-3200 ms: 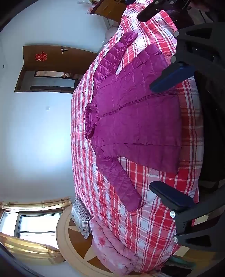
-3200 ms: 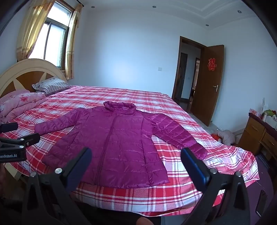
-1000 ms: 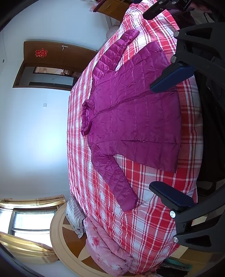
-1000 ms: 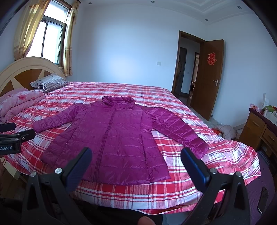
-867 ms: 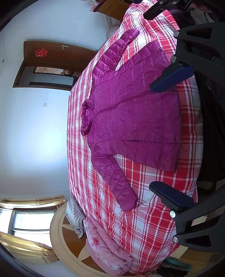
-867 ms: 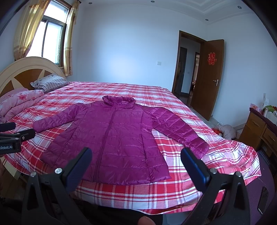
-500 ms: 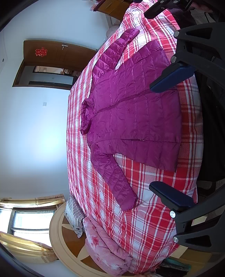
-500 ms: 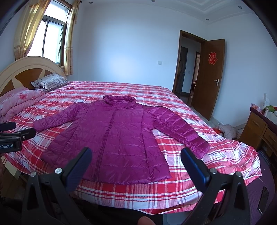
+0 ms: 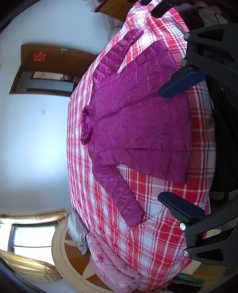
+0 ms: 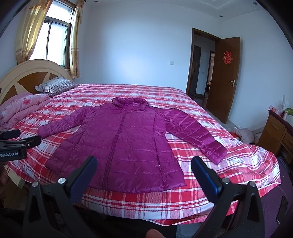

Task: Fold large clothes

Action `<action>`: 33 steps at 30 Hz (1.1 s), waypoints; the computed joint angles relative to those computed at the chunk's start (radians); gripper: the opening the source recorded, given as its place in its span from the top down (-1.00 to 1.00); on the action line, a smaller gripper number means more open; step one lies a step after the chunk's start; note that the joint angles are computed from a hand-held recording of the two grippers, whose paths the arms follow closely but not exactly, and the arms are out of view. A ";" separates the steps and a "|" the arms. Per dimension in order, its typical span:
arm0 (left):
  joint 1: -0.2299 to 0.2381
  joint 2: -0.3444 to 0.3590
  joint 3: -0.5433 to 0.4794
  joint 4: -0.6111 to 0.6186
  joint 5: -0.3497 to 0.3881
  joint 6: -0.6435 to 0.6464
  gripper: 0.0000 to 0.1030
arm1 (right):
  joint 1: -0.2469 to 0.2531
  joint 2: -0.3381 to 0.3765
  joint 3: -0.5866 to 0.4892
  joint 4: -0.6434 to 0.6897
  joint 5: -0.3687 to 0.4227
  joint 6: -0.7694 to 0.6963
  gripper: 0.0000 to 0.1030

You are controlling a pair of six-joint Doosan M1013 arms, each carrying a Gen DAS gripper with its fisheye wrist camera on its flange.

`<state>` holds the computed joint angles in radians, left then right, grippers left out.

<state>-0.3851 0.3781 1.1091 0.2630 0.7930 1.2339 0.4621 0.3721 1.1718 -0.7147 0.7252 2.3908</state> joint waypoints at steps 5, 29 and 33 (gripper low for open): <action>-0.001 0.041 -0.030 0.026 -0.024 0.063 -0.98 | -0.063 -0.011 0.047 0.077 -0.117 0.043 -1.00; 0.044 0.485 -0.607 0.070 0.221 0.089 -0.98 | -0.381 0.264 -0.296 0.450 0.346 -0.063 -0.21; 0.052 0.466 -0.576 0.039 0.204 0.072 -0.98 | -0.377 0.252 -0.289 0.428 0.320 -0.105 0.60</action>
